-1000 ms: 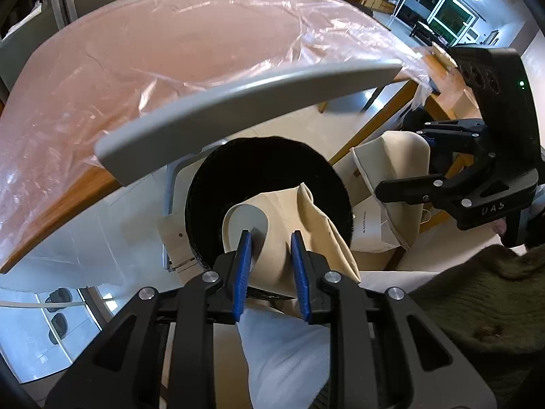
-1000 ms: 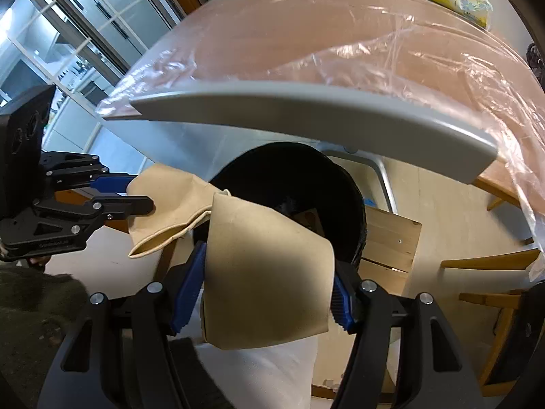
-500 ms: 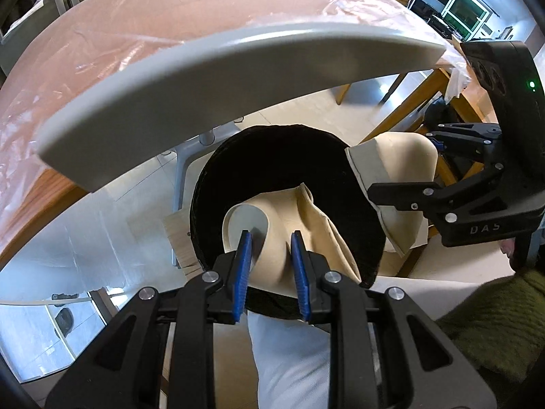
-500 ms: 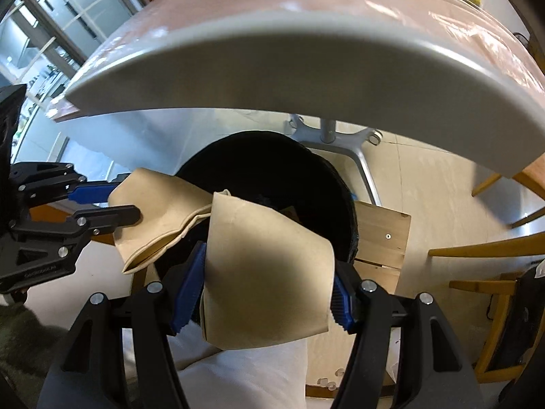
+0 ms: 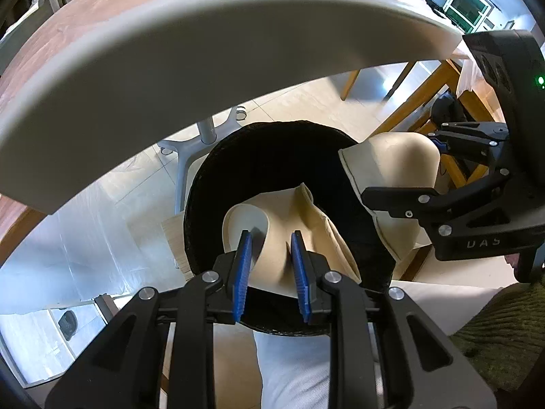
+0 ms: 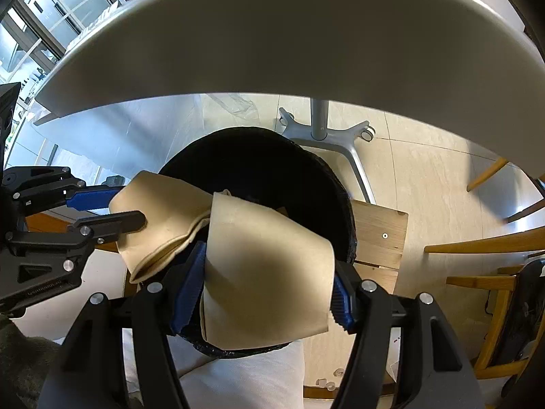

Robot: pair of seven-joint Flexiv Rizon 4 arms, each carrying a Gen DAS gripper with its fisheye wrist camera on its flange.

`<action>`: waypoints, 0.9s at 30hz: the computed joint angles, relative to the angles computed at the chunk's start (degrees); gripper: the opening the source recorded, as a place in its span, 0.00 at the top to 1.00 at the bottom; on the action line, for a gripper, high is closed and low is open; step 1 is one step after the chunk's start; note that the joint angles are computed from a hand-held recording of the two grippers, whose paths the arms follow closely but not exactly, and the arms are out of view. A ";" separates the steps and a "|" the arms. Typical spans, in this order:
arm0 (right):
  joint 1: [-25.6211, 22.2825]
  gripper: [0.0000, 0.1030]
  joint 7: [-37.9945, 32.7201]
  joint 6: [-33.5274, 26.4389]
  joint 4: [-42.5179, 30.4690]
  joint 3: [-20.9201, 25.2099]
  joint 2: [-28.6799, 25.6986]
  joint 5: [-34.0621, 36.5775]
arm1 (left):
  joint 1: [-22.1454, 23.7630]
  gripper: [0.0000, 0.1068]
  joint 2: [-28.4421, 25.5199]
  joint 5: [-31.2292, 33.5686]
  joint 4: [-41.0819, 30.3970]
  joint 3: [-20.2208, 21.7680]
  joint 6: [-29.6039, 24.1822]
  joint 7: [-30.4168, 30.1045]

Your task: Collect trash

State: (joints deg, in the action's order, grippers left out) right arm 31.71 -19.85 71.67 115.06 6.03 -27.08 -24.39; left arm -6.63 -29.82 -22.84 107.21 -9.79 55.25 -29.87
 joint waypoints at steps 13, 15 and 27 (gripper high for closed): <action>-2.25 0.21 -1.91 0.88 0.98 3.12 0.73 5.32 | 0.61 0.34 0.83 -0.63 -0.40 0.39 -3.57 -1.05; -2.36 0.21 -3.47 -1.60 1.77 3.79 3.07 5.44 | 0.73 0.34 1.96 0.40 -0.26 1.27 -4.47 -0.85; -8.15 0.04 17.76 -7.95 4.81 -8.66 17.71 -31.02 | 2.77 0.05 5.72 -27.43 -8.40 -1.39 2.86 12.86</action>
State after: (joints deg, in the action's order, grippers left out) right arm 23.55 -2.09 63.72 119.87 -2.63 -9.37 -55.41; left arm -3.87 -24.10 -50.27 98.81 -11.18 58.11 -17.00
